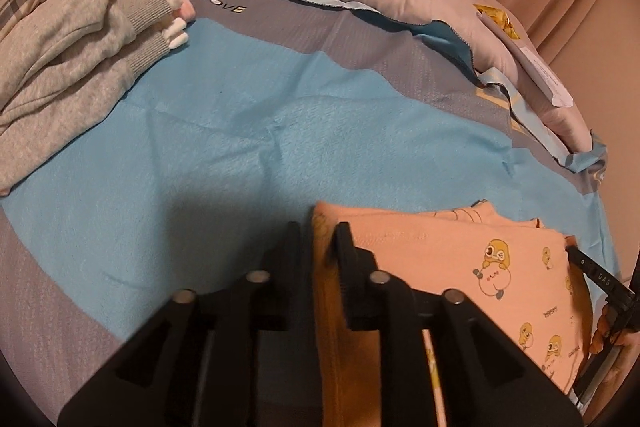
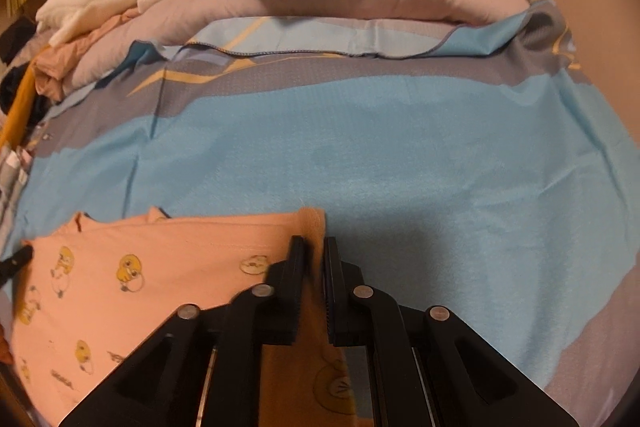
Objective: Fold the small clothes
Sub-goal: 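Open both grippers and lift them off the folded sleepsuit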
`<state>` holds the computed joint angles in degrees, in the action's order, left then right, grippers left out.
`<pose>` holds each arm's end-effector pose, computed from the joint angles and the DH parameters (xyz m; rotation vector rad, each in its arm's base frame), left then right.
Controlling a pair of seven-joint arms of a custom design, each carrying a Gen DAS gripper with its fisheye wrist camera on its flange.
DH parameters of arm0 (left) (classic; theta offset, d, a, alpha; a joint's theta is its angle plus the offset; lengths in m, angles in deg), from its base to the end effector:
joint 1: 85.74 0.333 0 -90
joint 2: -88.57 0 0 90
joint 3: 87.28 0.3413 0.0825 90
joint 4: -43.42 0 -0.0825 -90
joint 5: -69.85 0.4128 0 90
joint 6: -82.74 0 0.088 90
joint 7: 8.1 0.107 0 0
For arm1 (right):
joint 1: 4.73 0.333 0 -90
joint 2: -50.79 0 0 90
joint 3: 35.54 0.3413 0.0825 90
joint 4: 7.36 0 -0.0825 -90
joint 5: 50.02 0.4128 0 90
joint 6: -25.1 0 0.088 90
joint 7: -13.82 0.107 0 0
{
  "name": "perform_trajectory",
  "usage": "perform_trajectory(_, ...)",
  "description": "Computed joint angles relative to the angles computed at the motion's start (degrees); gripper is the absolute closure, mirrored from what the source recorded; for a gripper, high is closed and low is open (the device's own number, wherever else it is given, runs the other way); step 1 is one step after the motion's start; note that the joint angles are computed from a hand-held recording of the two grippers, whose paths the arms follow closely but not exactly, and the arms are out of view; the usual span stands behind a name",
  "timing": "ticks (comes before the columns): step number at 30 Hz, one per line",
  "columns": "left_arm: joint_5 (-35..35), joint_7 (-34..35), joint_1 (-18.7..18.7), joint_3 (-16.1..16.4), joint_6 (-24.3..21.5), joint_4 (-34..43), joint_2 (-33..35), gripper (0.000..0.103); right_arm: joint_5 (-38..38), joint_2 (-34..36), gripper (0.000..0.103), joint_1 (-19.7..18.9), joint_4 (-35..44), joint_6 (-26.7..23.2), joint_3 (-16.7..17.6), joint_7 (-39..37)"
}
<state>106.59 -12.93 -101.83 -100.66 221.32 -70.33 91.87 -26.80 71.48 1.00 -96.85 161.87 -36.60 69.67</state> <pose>0.5497 -0.3047 0.4893 -2.4635 1.0926 -0.6866 0.7376 0.0659 0.5026 -2.2065 1.3868 -0.3032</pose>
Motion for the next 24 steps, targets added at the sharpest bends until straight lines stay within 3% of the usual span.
perform_trajectory(4, -0.37, -2.3, -0.46, -0.6, 0.14, -2.1, -2.75, 0.053, 0.37, -2.1, 0.099, -0.52, -2.03, 0.38, -0.18, -0.76)
perform_trajectory(5, -0.29, -3.16, -0.64, -0.87, 0.51, -2.99, -3.79, 0.047, 0.71, -2.74, 0.093, -0.7, -2.69, 0.66, -0.16, -1.13)
perform_trajectory(8, 0.31, -5.01, -1.34, -1.92, 0.28, -4.75, -6.36, 0.032, 3.93, -5.63, 0.063, -1.99, -5.67, 1.44, 0.2, -3.61)
perform_trajectory(11, 0.94, -6.51, -2.31, -3.23, -0.51, -6.1, -8.56, 0.02, 6.76, -8.74, 0.058, -3.01, -8.63, 1.51, 0.0, -5.3)
perform_trajectory(17, 1.26, -10.95, -4.43, -5.43, -0.37, -8.98, -11.58, 0.016, 13.08, -14.97, 0.041, -4.59, -15.69, 2.04, -0.75, -10.76)
perform_trajectory(20, 1.28, -13.2, -5.3, -6.18, 1.25, -10.65, -12.59, 0.016, 15.25, -17.82, 0.041, -5.19, -19.67, 1.51, -1.62, -11.82)
perform_trajectory(24, 0.85, -14.76, -6.62, -7.25, 0.1, -10.67, -12.05, 0.016, 15.63, -20.67, 0.04, -5.86, -24.26, 0.56, -2.7, -11.51)
